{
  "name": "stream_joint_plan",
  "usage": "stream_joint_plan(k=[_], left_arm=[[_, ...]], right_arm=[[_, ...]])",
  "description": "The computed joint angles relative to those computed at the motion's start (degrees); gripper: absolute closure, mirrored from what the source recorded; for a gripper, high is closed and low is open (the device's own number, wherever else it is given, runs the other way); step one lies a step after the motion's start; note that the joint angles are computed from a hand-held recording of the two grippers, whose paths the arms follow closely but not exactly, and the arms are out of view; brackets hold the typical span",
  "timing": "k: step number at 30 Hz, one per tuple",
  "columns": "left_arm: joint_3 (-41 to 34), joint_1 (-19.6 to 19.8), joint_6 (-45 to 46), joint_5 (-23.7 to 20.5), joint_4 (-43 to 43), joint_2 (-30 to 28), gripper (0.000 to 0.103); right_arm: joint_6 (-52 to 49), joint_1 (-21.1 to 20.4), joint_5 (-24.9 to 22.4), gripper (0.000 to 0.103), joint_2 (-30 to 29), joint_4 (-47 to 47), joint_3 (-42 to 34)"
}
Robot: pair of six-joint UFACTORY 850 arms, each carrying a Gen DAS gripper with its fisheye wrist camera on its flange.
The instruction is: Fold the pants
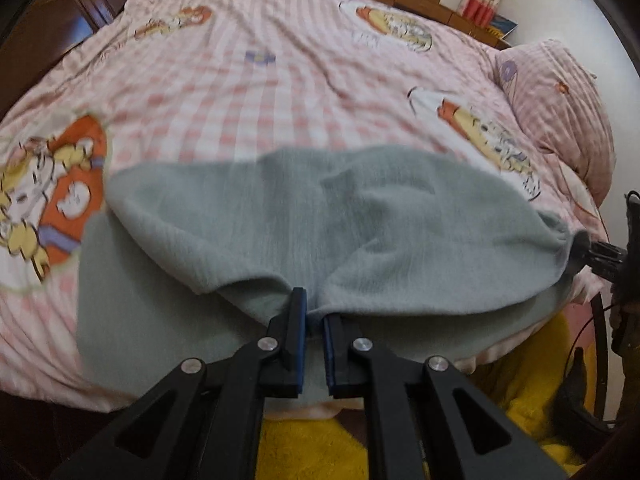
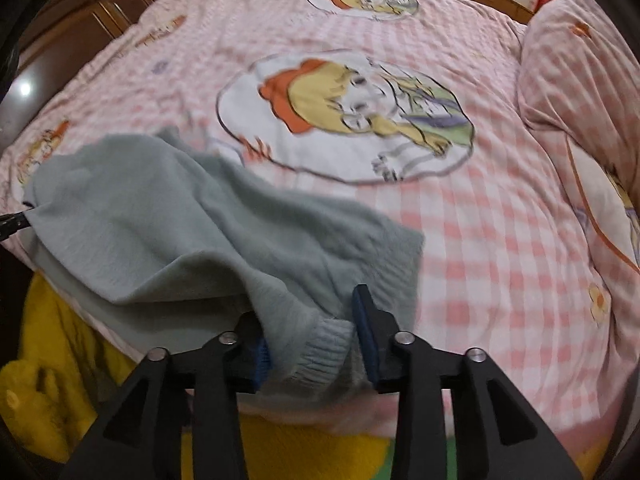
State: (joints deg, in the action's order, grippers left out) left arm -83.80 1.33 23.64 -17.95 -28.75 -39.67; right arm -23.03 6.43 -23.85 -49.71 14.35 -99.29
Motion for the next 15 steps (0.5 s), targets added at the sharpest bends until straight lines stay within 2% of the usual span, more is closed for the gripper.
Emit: stream_joint_plan(k=[2,4,10,15], left_arm=[[0.5,0.0,0.5,0.1,-1.1,-0.4,0.096],[0.9,-0.2,-0.7,0.8,0.1,-0.6,0.096],[1.5,0.8,5.0,0.5,-7.1,-0.5,0.096],[2.6,1.7,5.5,1.0,-9.2,0.6,0.096]], right_arm=[[0.5,-0.2,0.8,0.053,1.4,-0.3,1.9],[0.2,-0.7,1.4,0.049,3.3,-0.1,4.4],[-2.9,-2.1,-0.8,0.048,6.3,2.7,7.5],[-0.1,-2.0,-1.4,0.048,7.7,-2.7,9.5]])
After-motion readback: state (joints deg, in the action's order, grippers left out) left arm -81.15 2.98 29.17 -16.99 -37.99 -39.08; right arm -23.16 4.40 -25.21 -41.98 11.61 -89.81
